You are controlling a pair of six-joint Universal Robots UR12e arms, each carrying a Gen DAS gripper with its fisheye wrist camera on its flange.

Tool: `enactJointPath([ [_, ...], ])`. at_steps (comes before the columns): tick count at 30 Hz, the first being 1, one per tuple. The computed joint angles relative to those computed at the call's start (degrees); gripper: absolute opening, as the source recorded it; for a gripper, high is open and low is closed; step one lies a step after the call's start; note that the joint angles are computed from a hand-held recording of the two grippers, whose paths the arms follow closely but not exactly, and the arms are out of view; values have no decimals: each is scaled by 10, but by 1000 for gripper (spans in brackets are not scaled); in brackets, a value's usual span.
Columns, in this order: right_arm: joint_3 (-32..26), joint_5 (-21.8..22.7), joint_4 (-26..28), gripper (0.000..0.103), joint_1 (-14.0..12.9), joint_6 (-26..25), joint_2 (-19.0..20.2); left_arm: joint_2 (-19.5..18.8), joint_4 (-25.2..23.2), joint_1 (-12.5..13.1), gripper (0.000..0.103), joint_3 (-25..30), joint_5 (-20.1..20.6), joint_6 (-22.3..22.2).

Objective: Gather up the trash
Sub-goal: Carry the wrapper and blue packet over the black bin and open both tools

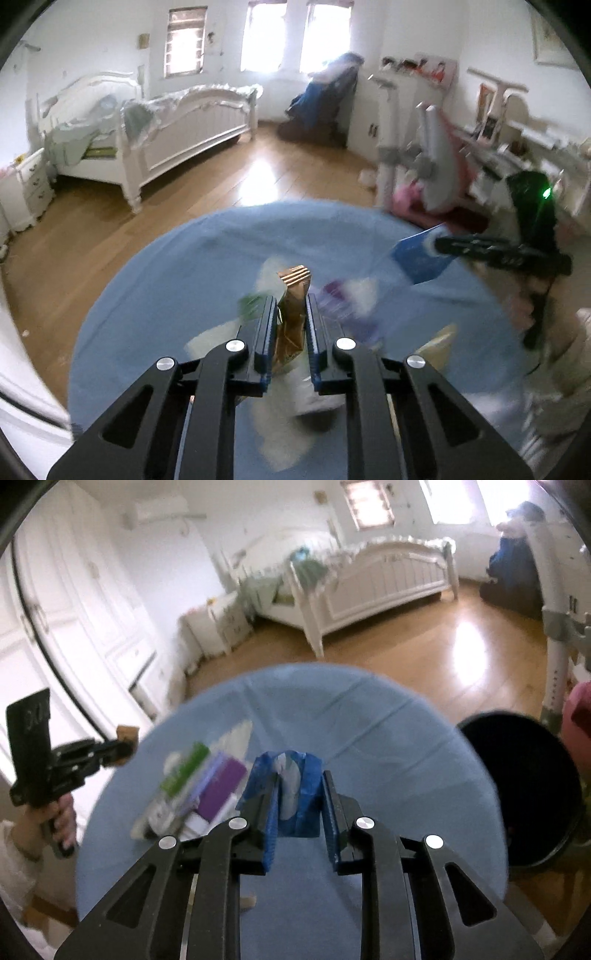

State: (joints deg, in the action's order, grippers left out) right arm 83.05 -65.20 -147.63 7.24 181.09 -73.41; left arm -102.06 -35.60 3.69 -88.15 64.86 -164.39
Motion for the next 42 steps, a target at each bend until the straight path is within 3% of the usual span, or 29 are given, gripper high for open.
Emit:
enactJointPath([
  [6, 21, -21, -88, 22, -27, 37, -20, -33, -5, -36, 16, 61, -59, -44],
  [13, 47, -85, -147, 22, -59, 61, -36, -90, -11, -85, 16, 137, -81, -72],
  [24, 62, -148, -156, 22, -93, 71, -23, -185, -55, -146, 16, 252, -101, -100],
  [32, 49, -151, -140, 22, -103, 82, 6, -225, -95, -164, 16, 292, -77, -95],
  [42, 39, -142, -121, 22, -111, 94, 28, -256, -130, -169, 16, 328, -66, -94],
])
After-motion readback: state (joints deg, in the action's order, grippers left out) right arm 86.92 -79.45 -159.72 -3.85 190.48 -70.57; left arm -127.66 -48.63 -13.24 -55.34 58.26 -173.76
